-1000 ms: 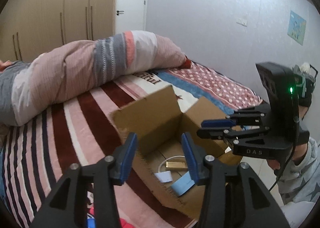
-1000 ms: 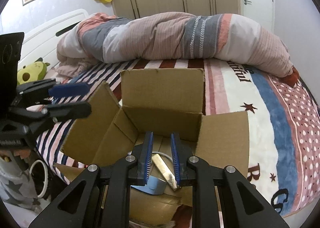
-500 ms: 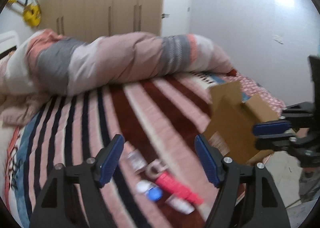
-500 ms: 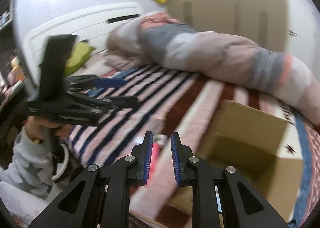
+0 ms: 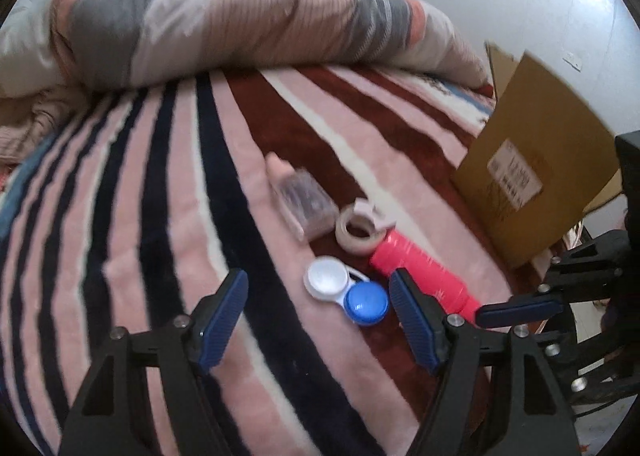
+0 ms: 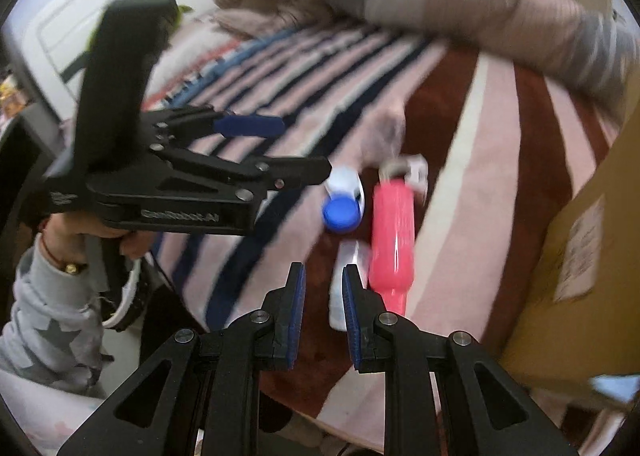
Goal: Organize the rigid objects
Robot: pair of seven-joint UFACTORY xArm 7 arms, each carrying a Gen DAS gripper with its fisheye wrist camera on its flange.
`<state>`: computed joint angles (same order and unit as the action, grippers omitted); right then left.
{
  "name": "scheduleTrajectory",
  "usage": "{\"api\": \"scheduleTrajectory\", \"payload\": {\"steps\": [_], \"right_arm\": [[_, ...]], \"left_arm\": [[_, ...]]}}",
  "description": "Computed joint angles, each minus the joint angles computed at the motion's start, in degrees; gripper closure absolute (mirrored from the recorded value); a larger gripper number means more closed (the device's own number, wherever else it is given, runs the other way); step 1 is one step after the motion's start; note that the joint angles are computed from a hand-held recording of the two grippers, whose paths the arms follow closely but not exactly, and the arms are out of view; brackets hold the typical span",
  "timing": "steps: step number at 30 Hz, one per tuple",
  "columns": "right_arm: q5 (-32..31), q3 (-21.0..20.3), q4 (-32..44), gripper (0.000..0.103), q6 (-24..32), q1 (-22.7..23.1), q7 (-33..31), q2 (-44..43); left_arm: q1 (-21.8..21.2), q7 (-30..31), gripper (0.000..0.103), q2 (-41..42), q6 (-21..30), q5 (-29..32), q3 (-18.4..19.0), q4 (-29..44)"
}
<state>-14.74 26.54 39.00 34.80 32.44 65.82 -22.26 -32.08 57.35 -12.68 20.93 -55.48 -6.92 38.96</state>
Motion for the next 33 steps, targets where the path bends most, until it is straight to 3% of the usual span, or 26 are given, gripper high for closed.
{"api": "scheduleTrajectory", "payload": {"steps": [4, 9, 16, 18, 20, 26, 27, 28, 33], "right_arm": [[-2.23, 1.04, -0.18, 0.08, 0.73, -0.97, 3.16, 3.64], [-4.5, -0.21, -0.32, 0.08, -0.4, -0.82, 3.9, 5.75], [-7.04, -0.74, -0.71, 0.082, -0.67, -0.51, 6.9, 5.43], [-6.76, -0.74, -1.06, 0.082, 0.5, -0.08, 6.65, 4.23], [-5.82, -1.2, -1.95, 0.082, 0.25, 0.24, 6.08, 3.15], [-4.47, -0.71, -3.18, 0.082, 0.42, 0.06, 5.5, 0.24], [-4.09, -0.54, -2.91, 0.082, 0.89, 0.09, 5.35, -0.02], [-4.23, -0.29, -2.68, 0.082, 1.3, -0.05, 5.17, -0.49], [-5.44, 1.12, -0.29, 0.082, 3.44, -0.75, 3.7, -2.68]], "left_arm": [[-0.41, 5.09, 0.032, 2.13, 0.86, -3.64, 0.12, 0.29], [0.99, 7.74, 0.032, 3.52, 4.16, -6.61, -0.45, 1.51], [2.17, 8.88, 0.032, 5.16, 4.09, -9.03, -2.46, 2.82], [2.33, 8.54, 0.036, 5.53, 4.19, -8.17, -3.1, 3.04], [2.26, 7.96, 0.048, 5.82, 2.89, -6.67, -3.87, 3.0], [1.43, 6.24, 0.052, 4.31, -0.16, -5.29, -4.01, 1.58], [1.29, 6.08, 0.069, 3.49, -0.79, -5.23, -3.84, 1.13], [1.69, 3.98, 0.076, 2.68, -0.47, -2.96, -3.66, 0.9], [1.06, -0.07, 0.075, -1.88, -2.05, 2.41, -1.36, -1.12]]}}
